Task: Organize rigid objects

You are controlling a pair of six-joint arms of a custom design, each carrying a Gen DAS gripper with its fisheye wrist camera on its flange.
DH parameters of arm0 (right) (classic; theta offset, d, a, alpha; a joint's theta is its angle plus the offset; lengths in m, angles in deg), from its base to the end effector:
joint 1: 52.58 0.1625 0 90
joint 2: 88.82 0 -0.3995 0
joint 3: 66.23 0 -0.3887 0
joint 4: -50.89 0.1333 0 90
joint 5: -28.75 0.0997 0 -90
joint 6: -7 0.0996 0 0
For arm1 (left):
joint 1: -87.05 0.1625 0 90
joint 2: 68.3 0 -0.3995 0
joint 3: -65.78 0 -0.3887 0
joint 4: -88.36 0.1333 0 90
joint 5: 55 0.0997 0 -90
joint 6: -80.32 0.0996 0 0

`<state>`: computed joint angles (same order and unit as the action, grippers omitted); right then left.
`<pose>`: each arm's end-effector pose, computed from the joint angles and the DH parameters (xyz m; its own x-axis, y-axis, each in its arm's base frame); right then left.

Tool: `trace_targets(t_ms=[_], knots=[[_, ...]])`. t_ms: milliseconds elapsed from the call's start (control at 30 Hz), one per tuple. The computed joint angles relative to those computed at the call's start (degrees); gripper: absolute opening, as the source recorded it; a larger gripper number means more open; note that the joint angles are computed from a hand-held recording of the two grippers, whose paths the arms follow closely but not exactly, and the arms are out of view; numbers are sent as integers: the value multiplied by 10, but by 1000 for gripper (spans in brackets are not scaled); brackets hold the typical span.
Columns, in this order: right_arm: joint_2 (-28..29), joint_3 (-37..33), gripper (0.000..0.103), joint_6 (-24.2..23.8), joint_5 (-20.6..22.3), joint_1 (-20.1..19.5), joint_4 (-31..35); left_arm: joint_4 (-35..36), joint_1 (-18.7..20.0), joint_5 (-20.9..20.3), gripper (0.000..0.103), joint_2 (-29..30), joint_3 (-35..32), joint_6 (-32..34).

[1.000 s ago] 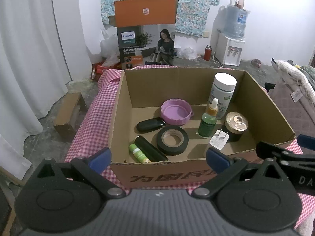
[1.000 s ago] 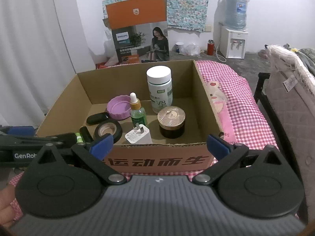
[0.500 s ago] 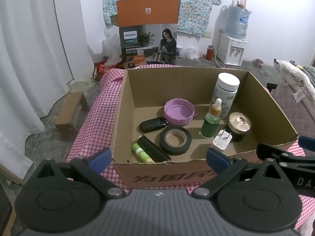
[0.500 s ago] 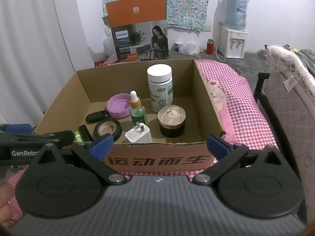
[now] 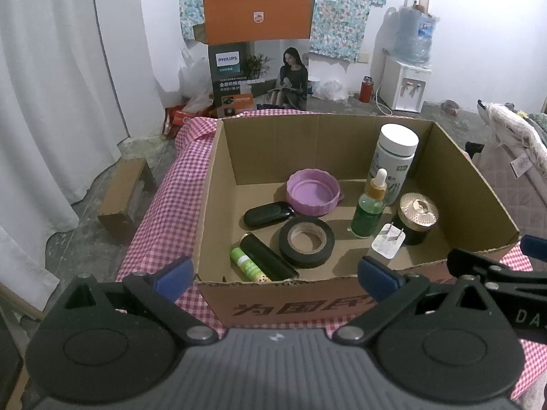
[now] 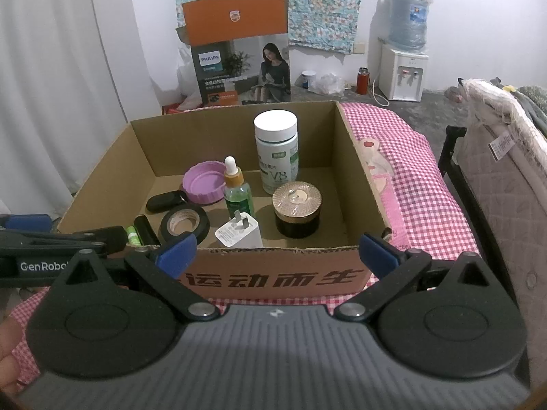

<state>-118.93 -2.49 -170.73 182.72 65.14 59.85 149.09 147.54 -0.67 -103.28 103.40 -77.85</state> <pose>0.3337 -0.5408 0.0447 -0.7081 0.4049 0.5785 -0.2870 0.5835 -0.7597 -0.1599 -0.6711 0.2566 -0.6121 0.4496 -0.6506 0.7195 0.6579 -0.2223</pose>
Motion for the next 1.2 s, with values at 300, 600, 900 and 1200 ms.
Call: trace_targets(t_ms=[300, 600, 900, 1200], knots=[[-3, 5, 102, 3, 0, -1, -2, 0, -1, -1, 103, 0, 1, 0], [-2, 6, 102, 7, 3, -1, 0, 1, 0, -1, 103, 2, -2, 0], [-3, 9, 102, 10, 4, -1, -1, 2, 0, -2, 103, 1, -1, -1], [-1, 7, 102, 15, 4, 0, 5, 2, 0, -2, 103, 1, -1, -1]])
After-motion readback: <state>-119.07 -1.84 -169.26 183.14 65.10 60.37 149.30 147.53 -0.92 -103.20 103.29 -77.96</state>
